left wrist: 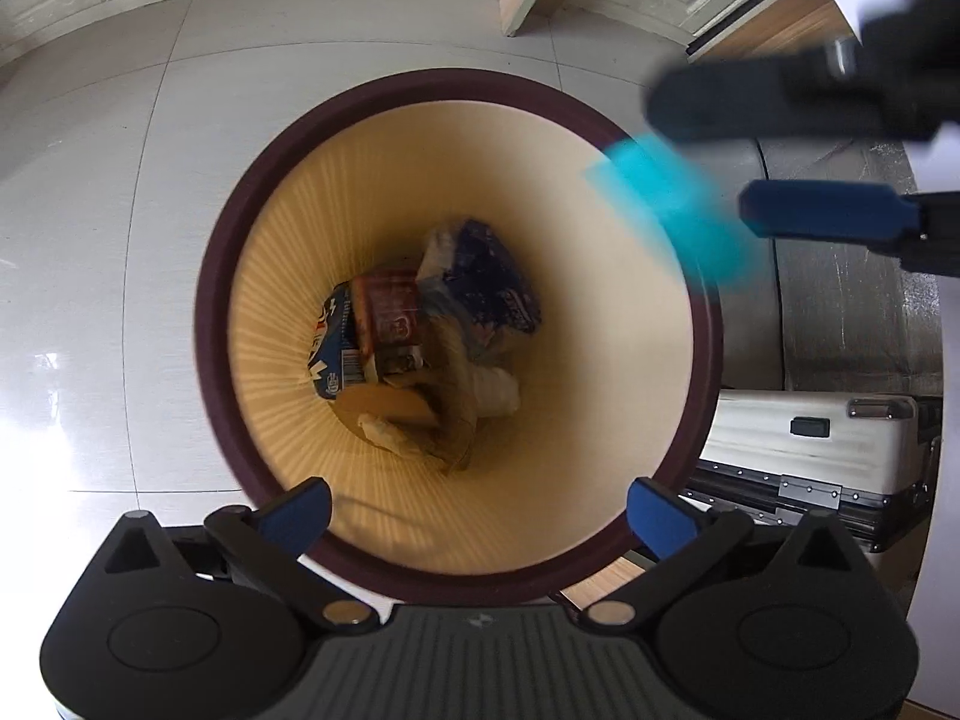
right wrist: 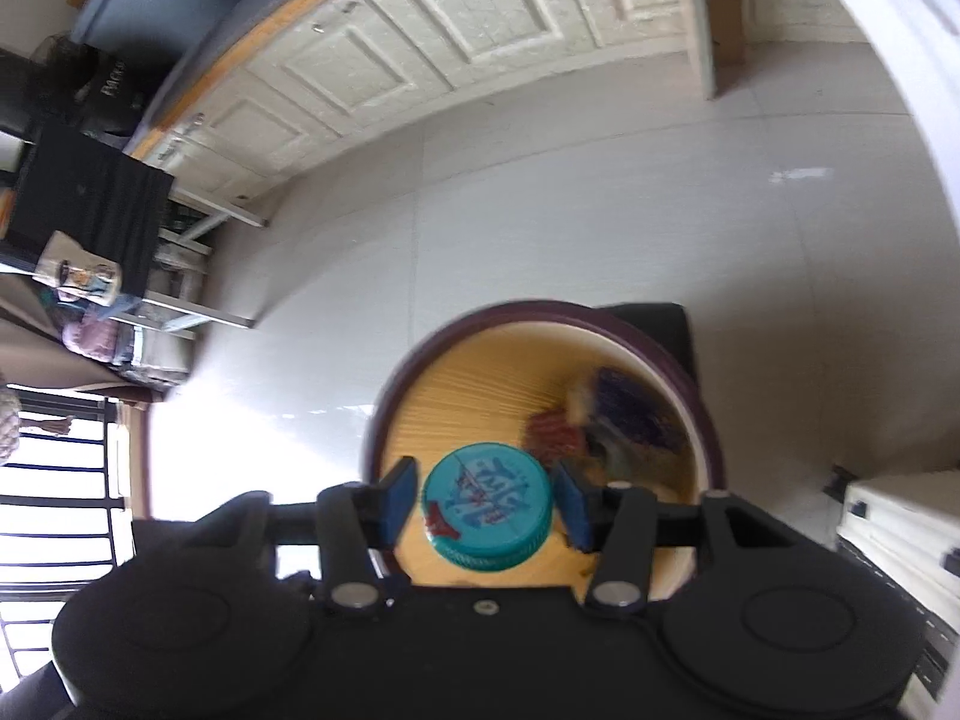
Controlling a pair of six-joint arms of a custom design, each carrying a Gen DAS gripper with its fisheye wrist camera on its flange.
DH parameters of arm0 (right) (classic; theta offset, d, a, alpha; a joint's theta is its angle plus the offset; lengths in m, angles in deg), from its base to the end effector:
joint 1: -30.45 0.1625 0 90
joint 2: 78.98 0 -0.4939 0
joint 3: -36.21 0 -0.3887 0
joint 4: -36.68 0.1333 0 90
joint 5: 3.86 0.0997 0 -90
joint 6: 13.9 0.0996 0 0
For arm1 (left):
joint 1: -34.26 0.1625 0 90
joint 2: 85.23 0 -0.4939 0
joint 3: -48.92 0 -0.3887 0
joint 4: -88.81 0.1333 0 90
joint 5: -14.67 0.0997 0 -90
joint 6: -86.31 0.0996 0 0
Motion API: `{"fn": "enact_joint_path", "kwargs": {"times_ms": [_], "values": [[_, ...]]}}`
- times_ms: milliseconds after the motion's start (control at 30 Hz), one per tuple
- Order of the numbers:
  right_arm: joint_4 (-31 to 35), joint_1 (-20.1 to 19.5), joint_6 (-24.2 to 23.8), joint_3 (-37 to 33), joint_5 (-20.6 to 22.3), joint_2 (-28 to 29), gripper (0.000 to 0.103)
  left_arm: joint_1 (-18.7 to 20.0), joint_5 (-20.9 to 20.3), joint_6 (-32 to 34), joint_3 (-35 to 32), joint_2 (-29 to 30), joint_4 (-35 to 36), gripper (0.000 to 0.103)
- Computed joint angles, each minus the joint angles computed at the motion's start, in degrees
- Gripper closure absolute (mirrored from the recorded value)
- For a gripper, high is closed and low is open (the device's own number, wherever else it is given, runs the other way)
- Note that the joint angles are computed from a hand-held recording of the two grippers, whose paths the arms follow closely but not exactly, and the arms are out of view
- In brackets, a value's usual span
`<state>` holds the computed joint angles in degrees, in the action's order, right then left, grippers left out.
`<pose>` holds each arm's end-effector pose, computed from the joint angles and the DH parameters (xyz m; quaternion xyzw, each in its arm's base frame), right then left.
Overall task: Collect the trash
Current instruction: 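Open the right tool over the wastebasket while the left tool releases the stick, then raise both tools from the wastebasket and move back toward the bed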
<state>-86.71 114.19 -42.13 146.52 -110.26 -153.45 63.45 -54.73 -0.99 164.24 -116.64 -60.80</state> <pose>0.0454 -0.5511 0.3111 0.1916 -0.9708 -0.0625 0.1299 -0.3677 -0.3983 -0.0926 -0.1837 0.9449 -0.1112 0.2471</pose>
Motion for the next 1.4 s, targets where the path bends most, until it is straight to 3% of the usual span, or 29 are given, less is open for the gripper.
{"fn": "enact_joint_path", "kwargs": {"times_ms": [67, 333, 800, 1400], "values": [[-2.95, 0.21, -0.35, 1.32, -0.89, -0.15, 0.022, -0.42, 0.41, -0.54, 0.24, -0.47, 0.42, 0.0], [-4.14, 0.22, -4.05, 2.75, -4.87, -1.4, 0.021, -2.17, 3.11, -1.92, -0.28, -1.99, 3.12, 0.0], [-6.98, 1.27, -7.56, 4.03, -7.67, -5.56, 0.0, -5.27, 6.92, -6.41, -1.36, -5.02, 10.48, 0.0], [-8.4, 2.66, -15.23, 6.98, -11.0, -11.57, 0.0, -11.52, 8.69, -19.41, -2.22, -10.47, 25.24, 0.0]]}}
